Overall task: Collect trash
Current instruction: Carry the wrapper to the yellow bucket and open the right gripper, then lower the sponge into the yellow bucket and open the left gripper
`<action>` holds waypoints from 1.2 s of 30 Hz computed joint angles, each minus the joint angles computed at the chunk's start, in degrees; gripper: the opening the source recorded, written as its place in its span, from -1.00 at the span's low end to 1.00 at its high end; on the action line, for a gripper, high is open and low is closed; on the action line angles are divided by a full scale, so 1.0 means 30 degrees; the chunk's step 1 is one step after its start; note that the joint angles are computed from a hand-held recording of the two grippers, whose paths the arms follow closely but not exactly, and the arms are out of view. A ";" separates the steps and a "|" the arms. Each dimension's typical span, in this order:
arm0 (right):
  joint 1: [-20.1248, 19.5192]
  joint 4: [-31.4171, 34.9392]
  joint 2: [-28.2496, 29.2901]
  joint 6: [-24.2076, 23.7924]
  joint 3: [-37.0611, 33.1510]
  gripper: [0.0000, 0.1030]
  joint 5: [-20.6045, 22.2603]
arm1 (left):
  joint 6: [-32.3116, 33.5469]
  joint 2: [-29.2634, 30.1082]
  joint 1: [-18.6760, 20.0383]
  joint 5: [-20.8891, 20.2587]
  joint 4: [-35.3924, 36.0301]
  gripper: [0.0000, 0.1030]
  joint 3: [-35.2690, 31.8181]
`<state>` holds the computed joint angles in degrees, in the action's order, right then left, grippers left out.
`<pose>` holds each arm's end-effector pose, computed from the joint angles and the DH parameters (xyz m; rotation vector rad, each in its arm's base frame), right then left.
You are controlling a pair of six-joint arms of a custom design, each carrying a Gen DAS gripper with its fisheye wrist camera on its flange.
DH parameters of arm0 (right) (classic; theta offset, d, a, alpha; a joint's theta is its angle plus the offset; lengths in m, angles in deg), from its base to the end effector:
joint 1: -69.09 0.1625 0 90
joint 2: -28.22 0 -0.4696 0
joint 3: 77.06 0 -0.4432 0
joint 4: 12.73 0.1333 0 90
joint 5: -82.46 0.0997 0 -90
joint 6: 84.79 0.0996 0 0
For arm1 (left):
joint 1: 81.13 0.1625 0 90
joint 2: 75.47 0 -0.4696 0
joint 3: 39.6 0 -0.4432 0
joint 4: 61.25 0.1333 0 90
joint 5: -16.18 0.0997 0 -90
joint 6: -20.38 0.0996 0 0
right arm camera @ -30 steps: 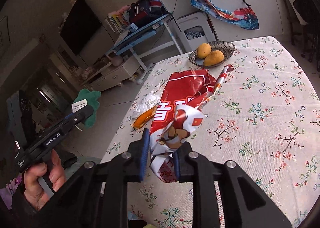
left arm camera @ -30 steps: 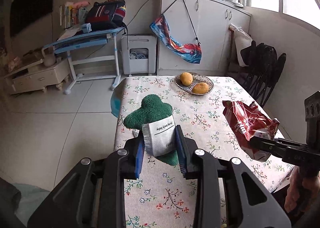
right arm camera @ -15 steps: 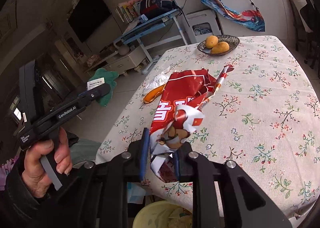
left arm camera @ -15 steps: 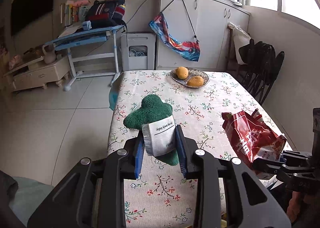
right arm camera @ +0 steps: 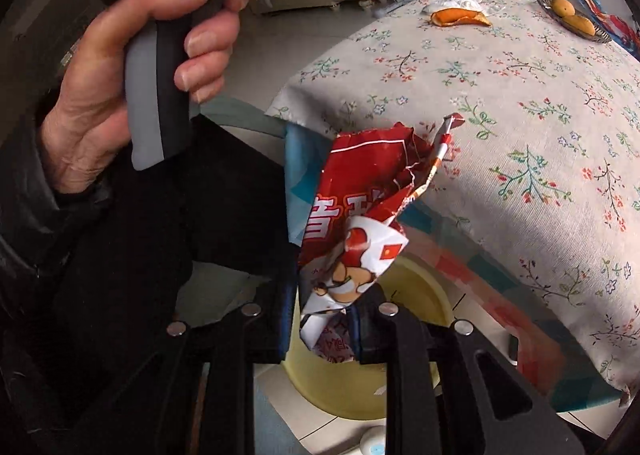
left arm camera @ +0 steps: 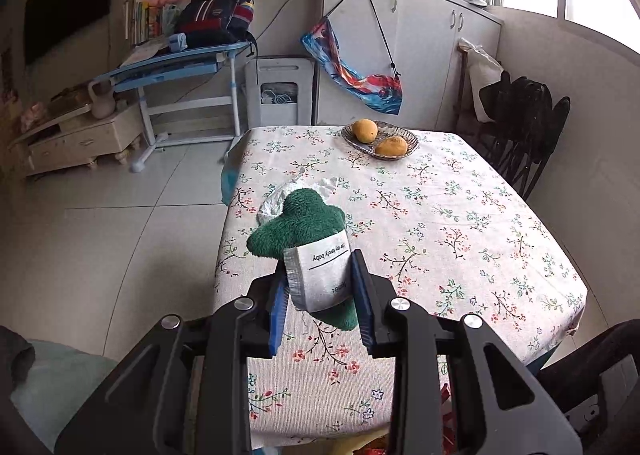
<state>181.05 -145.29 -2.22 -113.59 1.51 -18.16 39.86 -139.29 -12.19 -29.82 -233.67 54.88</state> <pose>0.4022 -0.6901 -0.0367 1.2800 -2.6670 -0.1601 -0.0649 -0.7320 0.3919 0.3545 2.1934 -1.0698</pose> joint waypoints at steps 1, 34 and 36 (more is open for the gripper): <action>0.0042 0.0766 0.0137 -0.0071 -0.0131 -0.56 -0.0331 | -0.0035 -0.0049 -0.0018 0.0013 0.0004 -0.45 0.0106; -0.1519 -1.1695 -0.2107 0.7935 0.2901 0.47 0.1325 | -0.6115 -0.1874 -0.0758 -0.2092 1.0978 -0.40 0.4657; -0.1448 -1.1642 -0.2088 0.7866 0.2868 0.47 0.1145 | -0.6463 -0.1689 -0.0741 -0.2454 1.2849 -0.34 0.4440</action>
